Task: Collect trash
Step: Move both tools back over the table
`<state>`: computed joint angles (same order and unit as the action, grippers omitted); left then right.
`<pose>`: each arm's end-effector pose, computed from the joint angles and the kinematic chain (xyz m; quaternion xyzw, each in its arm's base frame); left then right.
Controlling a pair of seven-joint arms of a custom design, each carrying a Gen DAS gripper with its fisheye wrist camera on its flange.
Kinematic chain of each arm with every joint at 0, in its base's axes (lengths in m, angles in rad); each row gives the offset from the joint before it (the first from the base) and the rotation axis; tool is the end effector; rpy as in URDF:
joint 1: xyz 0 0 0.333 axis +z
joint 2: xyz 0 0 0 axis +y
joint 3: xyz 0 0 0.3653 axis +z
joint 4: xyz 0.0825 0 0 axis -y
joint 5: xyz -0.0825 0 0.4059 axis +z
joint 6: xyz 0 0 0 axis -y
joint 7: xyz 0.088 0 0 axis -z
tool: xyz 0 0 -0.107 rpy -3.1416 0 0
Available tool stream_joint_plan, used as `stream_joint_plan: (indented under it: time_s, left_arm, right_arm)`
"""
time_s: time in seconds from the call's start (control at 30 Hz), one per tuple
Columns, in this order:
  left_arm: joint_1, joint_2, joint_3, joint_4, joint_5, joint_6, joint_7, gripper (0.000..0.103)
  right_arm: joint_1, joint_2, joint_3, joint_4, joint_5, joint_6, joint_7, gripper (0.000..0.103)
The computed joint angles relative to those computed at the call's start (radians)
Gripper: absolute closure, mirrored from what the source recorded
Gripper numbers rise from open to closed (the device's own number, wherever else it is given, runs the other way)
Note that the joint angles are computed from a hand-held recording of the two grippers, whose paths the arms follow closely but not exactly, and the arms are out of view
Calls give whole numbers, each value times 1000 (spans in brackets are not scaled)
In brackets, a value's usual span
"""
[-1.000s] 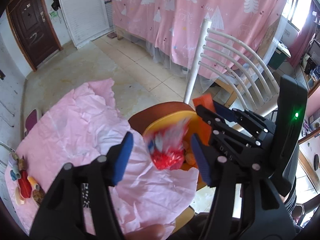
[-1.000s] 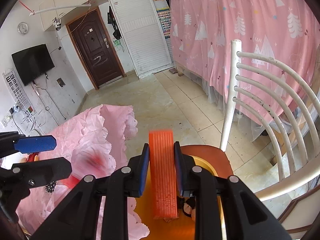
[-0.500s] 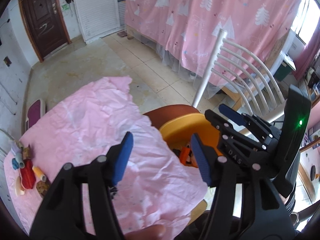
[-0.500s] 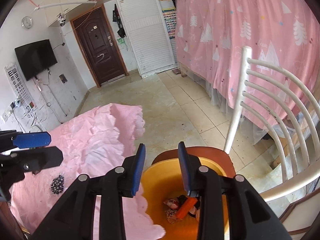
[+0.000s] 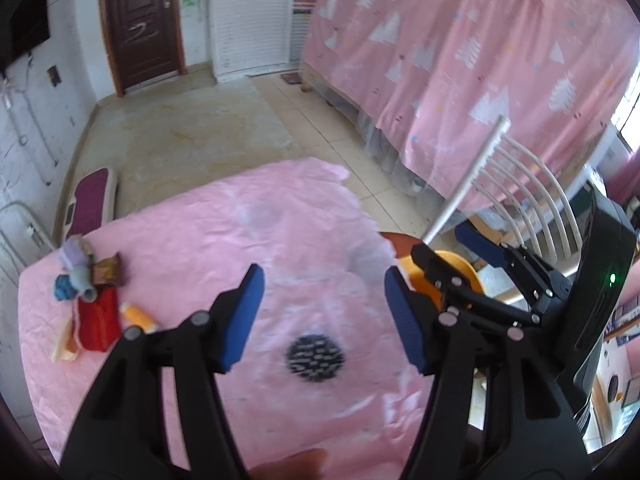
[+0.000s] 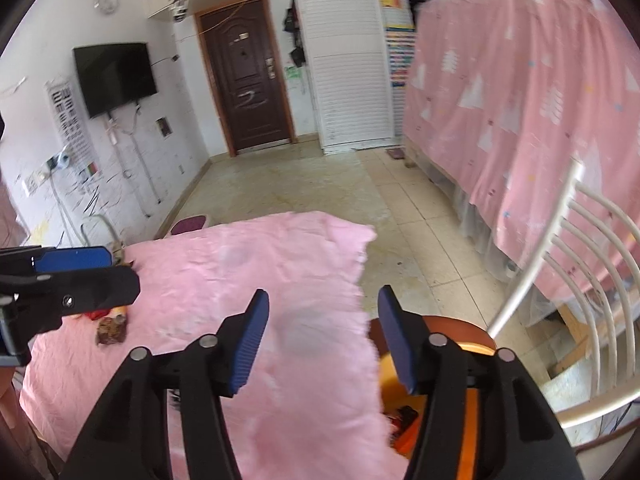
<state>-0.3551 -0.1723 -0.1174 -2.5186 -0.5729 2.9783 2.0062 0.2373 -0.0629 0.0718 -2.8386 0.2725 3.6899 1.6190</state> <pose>0.4553 -0.1919 0.4397 -0.5321 0.7824 -0.2999 0.1213 0.4066 0.0929 0.3560 -0.6232 0.6481 -0.2613 0.3512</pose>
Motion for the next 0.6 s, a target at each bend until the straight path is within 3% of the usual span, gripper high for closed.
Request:
stream_joint_plan:
  time_s: [0.27,0.5,0.6]
  left_arm:
    - [19,-35,97,-22,-116,-7,116,40]
    - [95,-37,128,-26,-163,-17,151,40]
    - [165,-22,109,-22,-94,-15,85,40]
  right_arm:
    - [113,75,81,151,258,-67,-233,51]
    - [253,160,53,290,433,-122,-415,50]
    - [317,198,24,349,495,-152,-486,50]
